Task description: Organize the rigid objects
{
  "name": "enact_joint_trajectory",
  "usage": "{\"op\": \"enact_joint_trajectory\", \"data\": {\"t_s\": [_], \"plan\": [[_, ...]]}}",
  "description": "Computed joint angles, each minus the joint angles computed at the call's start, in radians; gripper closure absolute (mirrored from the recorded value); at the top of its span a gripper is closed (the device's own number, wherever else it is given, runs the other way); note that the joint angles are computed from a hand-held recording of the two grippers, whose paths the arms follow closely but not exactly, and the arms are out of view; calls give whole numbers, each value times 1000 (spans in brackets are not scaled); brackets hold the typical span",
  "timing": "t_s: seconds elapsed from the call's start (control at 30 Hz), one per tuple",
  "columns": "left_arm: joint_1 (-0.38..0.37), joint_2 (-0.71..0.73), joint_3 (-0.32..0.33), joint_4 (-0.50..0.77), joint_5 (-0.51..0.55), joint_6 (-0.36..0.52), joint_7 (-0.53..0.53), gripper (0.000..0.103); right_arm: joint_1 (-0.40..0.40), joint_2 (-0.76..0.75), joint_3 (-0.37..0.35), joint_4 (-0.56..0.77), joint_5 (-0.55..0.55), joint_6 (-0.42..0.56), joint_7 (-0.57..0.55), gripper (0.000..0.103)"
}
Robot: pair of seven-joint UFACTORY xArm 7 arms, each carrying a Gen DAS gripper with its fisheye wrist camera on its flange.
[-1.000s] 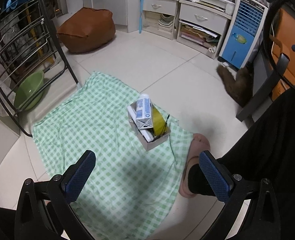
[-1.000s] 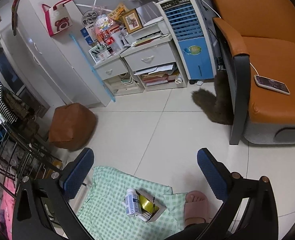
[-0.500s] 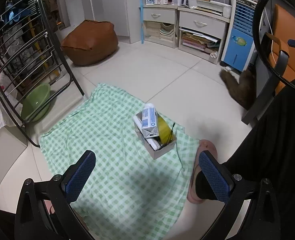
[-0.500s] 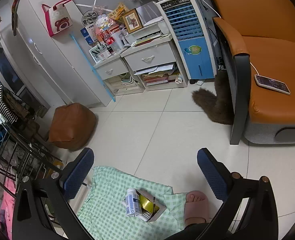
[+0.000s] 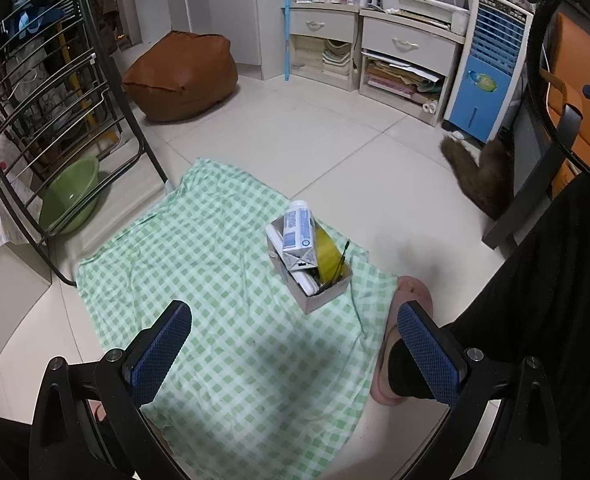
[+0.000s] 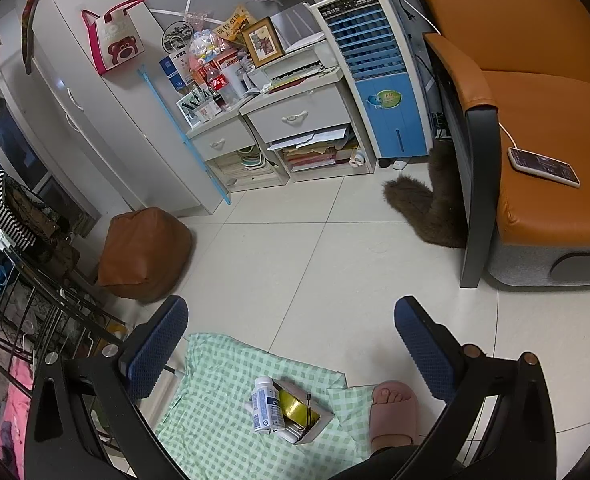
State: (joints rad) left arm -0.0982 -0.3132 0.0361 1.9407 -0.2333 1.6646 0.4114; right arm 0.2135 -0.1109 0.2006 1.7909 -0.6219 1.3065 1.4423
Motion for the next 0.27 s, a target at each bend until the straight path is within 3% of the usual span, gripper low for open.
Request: {"op": "enact_joint_trajectory", "data": {"t_s": [0.27], "plan": [[1, 15, 0, 20, -5, 16, 0, 0, 0, 0, -1, 0, 1, 0, 0, 0]]}}
